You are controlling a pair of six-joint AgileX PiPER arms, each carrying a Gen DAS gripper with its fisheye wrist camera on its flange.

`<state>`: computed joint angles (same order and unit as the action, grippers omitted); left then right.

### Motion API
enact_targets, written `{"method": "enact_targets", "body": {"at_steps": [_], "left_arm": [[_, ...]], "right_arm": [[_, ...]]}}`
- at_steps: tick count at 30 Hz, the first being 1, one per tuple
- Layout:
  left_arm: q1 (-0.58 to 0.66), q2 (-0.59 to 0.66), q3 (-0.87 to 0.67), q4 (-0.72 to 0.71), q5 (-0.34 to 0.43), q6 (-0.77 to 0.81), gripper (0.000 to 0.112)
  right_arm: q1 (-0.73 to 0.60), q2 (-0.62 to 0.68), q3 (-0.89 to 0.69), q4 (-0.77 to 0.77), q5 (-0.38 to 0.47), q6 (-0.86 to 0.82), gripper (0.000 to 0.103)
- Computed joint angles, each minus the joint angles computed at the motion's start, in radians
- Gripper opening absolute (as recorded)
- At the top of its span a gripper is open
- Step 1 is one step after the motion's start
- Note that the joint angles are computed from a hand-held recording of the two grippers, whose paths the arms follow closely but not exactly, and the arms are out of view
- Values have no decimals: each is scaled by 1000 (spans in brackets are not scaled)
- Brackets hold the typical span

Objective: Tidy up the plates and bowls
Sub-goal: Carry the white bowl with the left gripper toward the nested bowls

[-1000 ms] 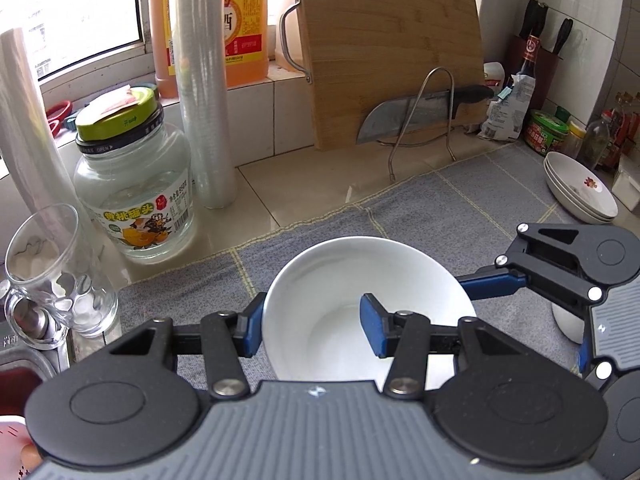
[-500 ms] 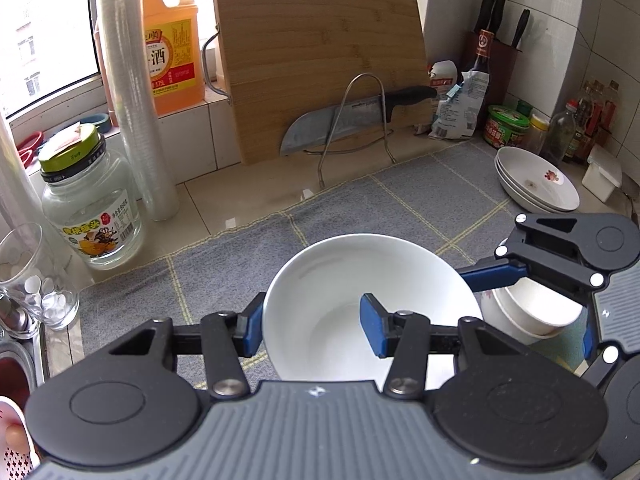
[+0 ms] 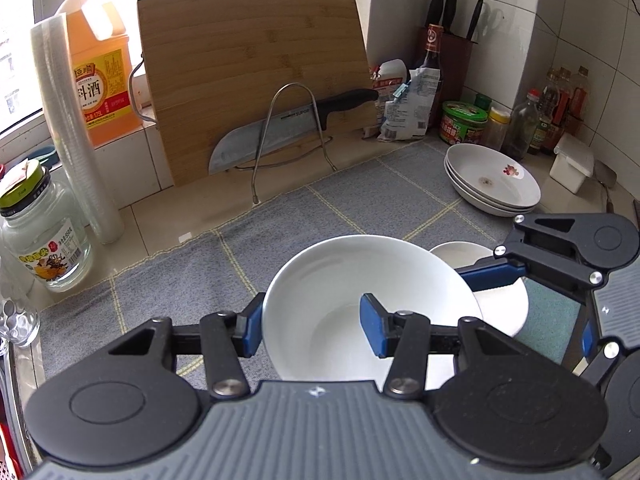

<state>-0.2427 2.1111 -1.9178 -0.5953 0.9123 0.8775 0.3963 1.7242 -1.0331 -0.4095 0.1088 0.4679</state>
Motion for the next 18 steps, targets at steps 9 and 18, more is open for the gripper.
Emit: {"method": "enact_targets", "body": {"at_steps": [9, 18], "left_arm": [[-71, -2, 3, -9, 5, 13, 48], [-129, 29, -46, -20, 40, 37, 48]], "right_arm": [[-23, -99, 123, -485, 10, 511, 90], [-26, -170, 211, -771, 68, 857, 90]]}}
